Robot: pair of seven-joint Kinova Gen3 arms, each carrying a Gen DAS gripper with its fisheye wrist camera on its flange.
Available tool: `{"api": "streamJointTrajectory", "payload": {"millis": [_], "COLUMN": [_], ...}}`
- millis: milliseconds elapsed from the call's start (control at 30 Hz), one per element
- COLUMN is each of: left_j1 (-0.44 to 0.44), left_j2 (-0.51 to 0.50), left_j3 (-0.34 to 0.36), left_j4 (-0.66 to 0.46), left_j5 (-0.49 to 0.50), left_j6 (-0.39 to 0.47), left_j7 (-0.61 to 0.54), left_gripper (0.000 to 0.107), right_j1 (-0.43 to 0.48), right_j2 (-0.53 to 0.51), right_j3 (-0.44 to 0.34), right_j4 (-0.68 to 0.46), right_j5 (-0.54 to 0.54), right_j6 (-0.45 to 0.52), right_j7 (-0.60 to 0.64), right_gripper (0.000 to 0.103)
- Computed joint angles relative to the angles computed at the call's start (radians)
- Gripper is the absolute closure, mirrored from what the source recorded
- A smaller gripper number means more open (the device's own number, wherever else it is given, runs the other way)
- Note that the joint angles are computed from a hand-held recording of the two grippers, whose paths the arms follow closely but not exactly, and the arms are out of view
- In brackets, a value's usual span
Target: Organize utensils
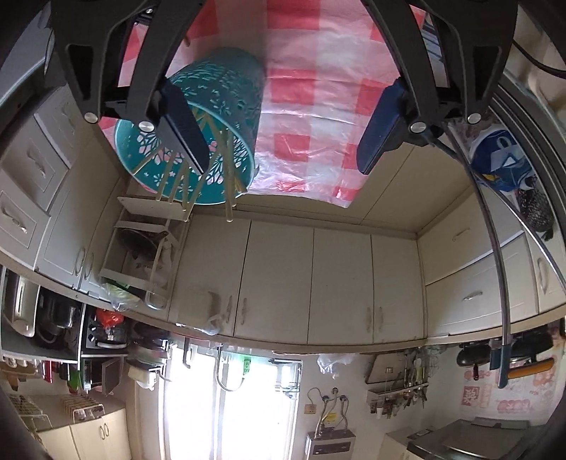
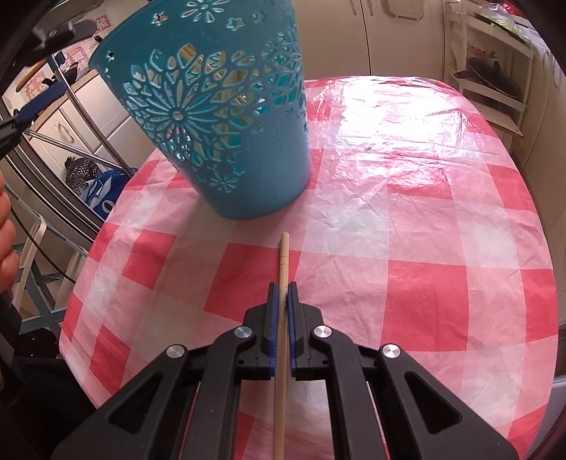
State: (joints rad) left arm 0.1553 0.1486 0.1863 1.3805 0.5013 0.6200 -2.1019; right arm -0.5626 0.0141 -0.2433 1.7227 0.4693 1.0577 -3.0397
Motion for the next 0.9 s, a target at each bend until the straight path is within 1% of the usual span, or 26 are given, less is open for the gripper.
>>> {"api": "streamJointTrajectory", "payload": {"millis": [67,100,200,233,367,433,633,767,900], "left_j1": [0.001,0.007,0.002,0.010,0.018,0.025,0.049,0.064,0.071], "left_j2": [-0.010,-0.008,0.007,0.013,0.024,0.023,0.021,0.019,0.017], "left_j3": [-0.003,-0.007,-0.013,-0.018,-0.021,-0.020,-0.018,-0.017,-0.018], "left_j4": [0.013,0.003,-0.030,-0.040,-0.061,-0.061,-0.059,-0.055,-0.057], "left_j5": [-0.019,-0.035,-0.052,-0.074,-0.119,-0.140,-0.191,-0.225,-0.244], "left_j6": [-0.013,-0.007,0.042,0.049,0.060,0.059,0.053,0.049,0.053], "left_j7": [-0.015,-0.005,0.010,0.032,0.070,0.084,0.121,0.144,0.160], "left_gripper": [0.020,0.018,0.013,0.013,0.012,0.012,0.012,0.012,0.012], "right_j1": [0.003,0.006,0.024,0.033,0.081,0.107,0.189,0.241,0.302], "right_j2": [-0.007,-0.011,-0.031,-0.041,-0.103,-0.130,-0.206,-0.258,-0.301], "right_j3": [0.002,0.002,0.006,0.009,0.008,-0.002,-0.024,-0.057,-0.121], "right_j4": [0.012,0.017,0.044,0.056,0.134,0.164,0.246,0.265,0.240], "right_j5": [0.003,0.002,-0.015,-0.025,-0.061,-0.067,-0.128,-0.147,-0.129], "right_j6": [-0.017,-0.024,-0.071,-0.092,-0.228,-0.276,-0.416,-0.452,-0.441], "right_j7": [-0.011,-0.016,-0.030,-0.034,-0.053,-0.057,-0.048,-0.033,-0.022], "right_gripper": [0.098,0.098,0.098,0.098,0.098,0.098,0.098,0.098,0.098]}}
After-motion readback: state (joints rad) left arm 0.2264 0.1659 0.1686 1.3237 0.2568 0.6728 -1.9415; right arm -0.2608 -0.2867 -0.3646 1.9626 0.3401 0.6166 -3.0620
